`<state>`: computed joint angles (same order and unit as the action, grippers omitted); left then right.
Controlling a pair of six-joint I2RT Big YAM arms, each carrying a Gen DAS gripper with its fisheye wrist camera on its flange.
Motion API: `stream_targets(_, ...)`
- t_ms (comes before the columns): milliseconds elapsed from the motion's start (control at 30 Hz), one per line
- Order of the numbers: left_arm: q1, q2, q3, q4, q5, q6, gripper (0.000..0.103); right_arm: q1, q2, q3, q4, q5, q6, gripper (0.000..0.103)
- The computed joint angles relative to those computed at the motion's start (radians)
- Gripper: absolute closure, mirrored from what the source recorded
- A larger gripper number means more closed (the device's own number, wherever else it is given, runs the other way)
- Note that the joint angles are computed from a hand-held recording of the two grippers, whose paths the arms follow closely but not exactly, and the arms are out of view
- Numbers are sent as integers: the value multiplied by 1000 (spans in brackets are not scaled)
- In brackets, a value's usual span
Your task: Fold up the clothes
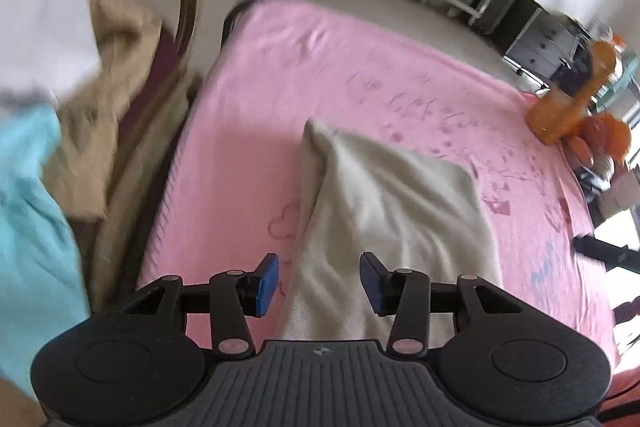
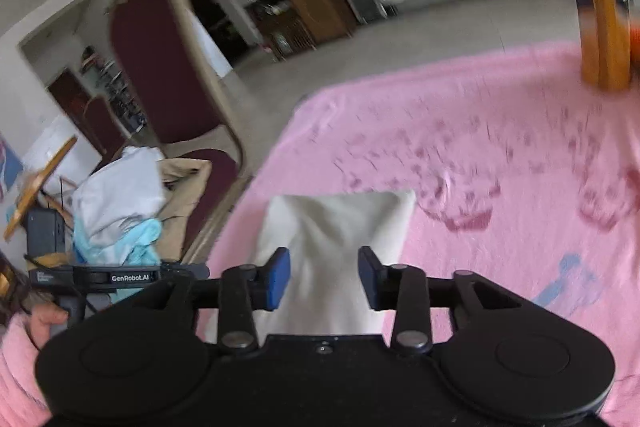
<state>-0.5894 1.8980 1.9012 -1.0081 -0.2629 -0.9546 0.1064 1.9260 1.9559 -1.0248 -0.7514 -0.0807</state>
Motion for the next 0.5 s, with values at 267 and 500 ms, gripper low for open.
stream_targets(267, 32, -14, -66, 57, 55, -110, 52, 2, 172, 73, -88, -85, 188, 55)
stream_targets(500, 46, 3, -60, 49, 131, -114, 48, 10, 198, 74, -107, -125, 198, 42)
